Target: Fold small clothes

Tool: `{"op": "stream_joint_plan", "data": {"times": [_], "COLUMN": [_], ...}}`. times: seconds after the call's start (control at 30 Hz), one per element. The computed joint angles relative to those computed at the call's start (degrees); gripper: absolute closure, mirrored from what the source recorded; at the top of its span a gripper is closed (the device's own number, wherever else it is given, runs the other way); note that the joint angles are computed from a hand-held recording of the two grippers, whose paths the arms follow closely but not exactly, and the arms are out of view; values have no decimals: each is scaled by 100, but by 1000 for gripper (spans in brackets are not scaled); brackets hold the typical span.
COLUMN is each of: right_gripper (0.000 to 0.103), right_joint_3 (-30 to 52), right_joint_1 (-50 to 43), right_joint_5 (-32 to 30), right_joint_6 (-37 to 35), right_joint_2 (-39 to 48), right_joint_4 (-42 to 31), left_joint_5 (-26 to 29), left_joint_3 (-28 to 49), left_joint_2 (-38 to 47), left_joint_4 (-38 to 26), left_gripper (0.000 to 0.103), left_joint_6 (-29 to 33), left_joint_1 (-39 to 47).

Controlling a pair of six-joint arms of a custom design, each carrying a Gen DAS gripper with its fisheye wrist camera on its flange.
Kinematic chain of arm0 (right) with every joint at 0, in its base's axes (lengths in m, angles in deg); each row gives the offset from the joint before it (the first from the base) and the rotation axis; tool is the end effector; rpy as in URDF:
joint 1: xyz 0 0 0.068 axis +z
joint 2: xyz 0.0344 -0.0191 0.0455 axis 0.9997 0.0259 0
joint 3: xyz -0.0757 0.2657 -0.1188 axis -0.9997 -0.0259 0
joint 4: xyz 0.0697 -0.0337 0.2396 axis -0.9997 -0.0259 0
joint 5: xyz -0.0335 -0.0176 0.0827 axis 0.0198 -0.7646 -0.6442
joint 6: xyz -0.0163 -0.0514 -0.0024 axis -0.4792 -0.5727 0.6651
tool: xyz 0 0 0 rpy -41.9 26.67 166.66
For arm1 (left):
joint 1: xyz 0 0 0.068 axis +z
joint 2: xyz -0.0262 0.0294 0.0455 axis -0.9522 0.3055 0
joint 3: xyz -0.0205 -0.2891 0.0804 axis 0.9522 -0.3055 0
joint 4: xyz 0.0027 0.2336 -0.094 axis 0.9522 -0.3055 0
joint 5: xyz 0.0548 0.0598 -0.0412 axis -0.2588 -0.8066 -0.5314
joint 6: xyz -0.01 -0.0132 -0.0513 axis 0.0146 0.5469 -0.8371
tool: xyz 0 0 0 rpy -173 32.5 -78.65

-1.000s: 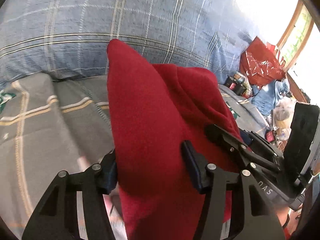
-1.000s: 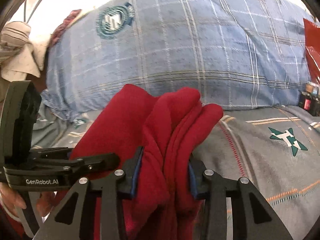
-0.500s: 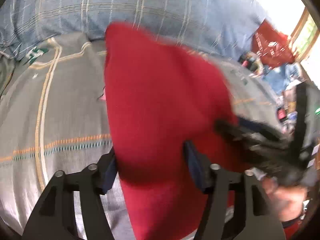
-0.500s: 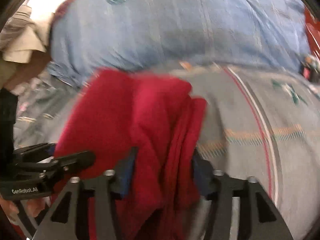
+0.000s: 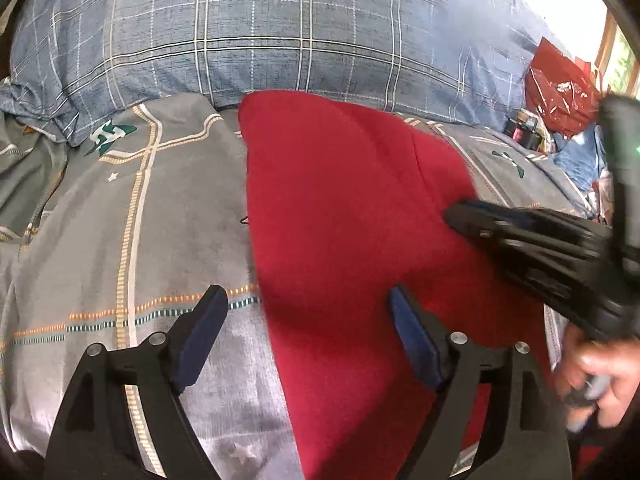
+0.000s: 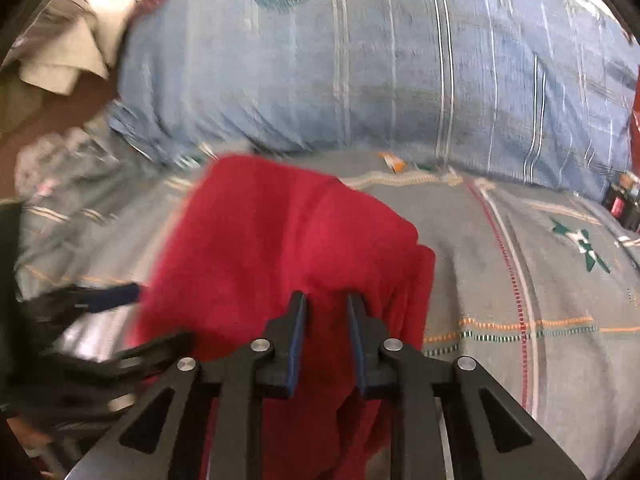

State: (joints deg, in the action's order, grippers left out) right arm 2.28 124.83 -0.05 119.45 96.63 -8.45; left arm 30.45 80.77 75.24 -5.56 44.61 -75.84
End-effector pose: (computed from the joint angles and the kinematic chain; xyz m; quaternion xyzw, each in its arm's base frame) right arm 0.1977 0.1234 0.2556 0.0787 0.9169 -0.0137 0.3910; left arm 0.3127 -0.0329 0.2434 0.2444 0.9133 -0.1398 0.2943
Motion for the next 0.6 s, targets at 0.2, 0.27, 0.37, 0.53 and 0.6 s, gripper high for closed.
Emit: {"op": "stream_joint_plan", "data": {"times": [0.2, 0.27, 0.37, 0.53, 0.6], "right_gripper": [84, 78, 60, 58, 58], "right_joint_3": [-529, -392, -231, -393, -528], "right_joint_1": [-368, 50, 713, 1496, 1561], "right_joint_5": [-373, 8, 459, 745, 875], "right_joint_6": [73, 295, 781, 1751, 1945], "right_joint_2": [-257, -279, -522, -405, -180], "right_joint_4": [648, 232, -461, -915, -811], "left_joint_5": [-208, -249, -278, -376, -451], "left_joint_3": [-175, -242, -279, -346, -392], "left_joint_2": [-111, -163, -201, -289, -346], "left_joint_4": [326, 410, 443, 446, 456], "left_gripper": [18, 18, 18, 18, 18], "left_joint_6": [93, 72, 5, -101, -140], "left_joint_1": [-151, -148, -145, -209, -260]}}
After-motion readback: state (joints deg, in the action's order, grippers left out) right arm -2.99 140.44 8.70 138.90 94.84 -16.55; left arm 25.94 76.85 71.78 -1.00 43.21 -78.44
